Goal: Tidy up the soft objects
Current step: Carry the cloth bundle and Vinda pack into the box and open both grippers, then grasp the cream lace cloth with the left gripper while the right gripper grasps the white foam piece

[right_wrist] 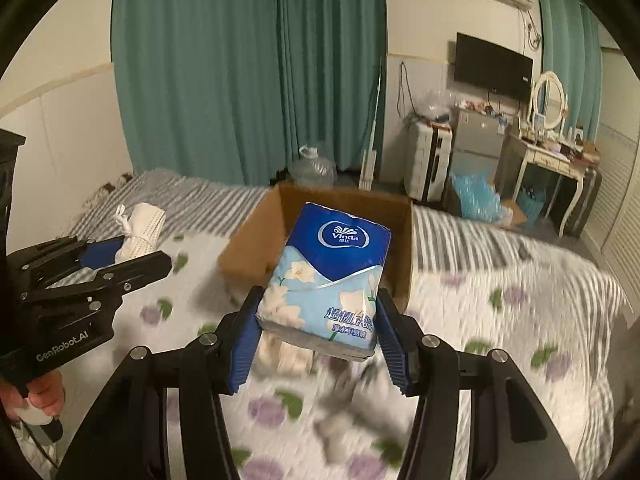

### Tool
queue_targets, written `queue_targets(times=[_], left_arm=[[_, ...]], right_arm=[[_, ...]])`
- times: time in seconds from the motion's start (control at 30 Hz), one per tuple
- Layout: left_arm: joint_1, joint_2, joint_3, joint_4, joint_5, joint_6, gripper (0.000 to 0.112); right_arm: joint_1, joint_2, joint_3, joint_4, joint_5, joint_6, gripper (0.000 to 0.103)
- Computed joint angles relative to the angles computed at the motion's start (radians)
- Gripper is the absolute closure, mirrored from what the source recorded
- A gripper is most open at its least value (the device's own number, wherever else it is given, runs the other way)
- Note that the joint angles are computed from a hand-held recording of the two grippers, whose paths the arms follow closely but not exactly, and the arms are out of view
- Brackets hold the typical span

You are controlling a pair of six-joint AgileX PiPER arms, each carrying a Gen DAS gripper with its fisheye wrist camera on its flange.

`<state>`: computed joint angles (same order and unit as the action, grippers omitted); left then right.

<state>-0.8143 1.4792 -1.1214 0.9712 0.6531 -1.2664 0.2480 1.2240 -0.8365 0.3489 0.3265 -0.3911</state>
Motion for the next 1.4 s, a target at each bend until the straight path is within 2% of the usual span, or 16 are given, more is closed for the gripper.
queue_targets(times=[0.1,0.2,0.33,0.43,0.57,0.67,0.77,0.8,0.83,0.93,1.07,1.17,1.23,1.3,1.4], left_arm=[[0.074,0.102,-0.11,-0.038,-0.036,0.097,0.077],[0.135,0.263,-0.274,-0.092,-0.004,0.2,0.077],[0.222,0.424,-0.422,-0.23,-0.069,0.338,0.077],[0.25,0.493,-0.475,-0.273,-0.106,0.391,0.076],[0.261,0.549,-0.513,-0.323,-0.116,0.443,0.075],[0.248,0.554,-0.502,-0.255,-0.125,0.384,0.073],[0.226,0.533,-0.473,-0.163,-0.101,0.277,0.045],[0.221,0.526,-0.468,-0.14,-0.098,0.246,0.031],[0.213,0.512,-0.456,-0.11,-0.087,0.209,0.027],[0.187,0.461,-0.434,-0.063,-0.035,0.166,0.027],[0.151,0.355,-0.389,-0.047,0.023,0.149,0.027],[0.097,0.24,-0.335,0.006,0.089,0.101,0.026],[0.038,0.157,-0.298,0.067,0.171,0.038,0.025],[-0.011,0.081,-0.261,0.092,0.214,0.003,0.019],[-0.094,-0.031,-0.189,0.119,0.277,-0.048,0.019]], right_arm=[[-0.023,0.107,-0.117,0.06,0.005,-0.072,0.049],[-0.051,0.247,-0.256,0.124,0.019,-0.142,0.049],[-0.072,0.463,-0.472,0.111,0.054,-0.128,0.049],[-0.087,0.588,-0.582,0.145,0.084,-0.151,0.049],[-0.09,0.721,-0.675,0.105,0.07,-0.099,0.049],[-0.104,0.756,-0.677,0.188,0.064,-0.17,0.049],[-0.111,0.75,-0.645,0.23,0.033,-0.206,0.044],[-0.113,0.741,-0.636,0.207,0.027,-0.183,0.036],[-0.12,0.726,-0.627,0.202,0.021,-0.174,0.023],[-0.152,0.665,-0.588,0.288,0.034,-0.231,0.019],[-0.172,0.53,-0.526,0.209,0.055,-0.158,0.018],[-0.192,0.381,-0.479,0.146,0.111,-0.105,0.018],[-0.196,0.287,-0.449,0.113,0.149,-0.074,0.017],[-0.206,0.191,-0.422,0.098,0.198,-0.071,0.015],[-0.204,0.029,-0.35,0.094,0.234,-0.085,0.013]])
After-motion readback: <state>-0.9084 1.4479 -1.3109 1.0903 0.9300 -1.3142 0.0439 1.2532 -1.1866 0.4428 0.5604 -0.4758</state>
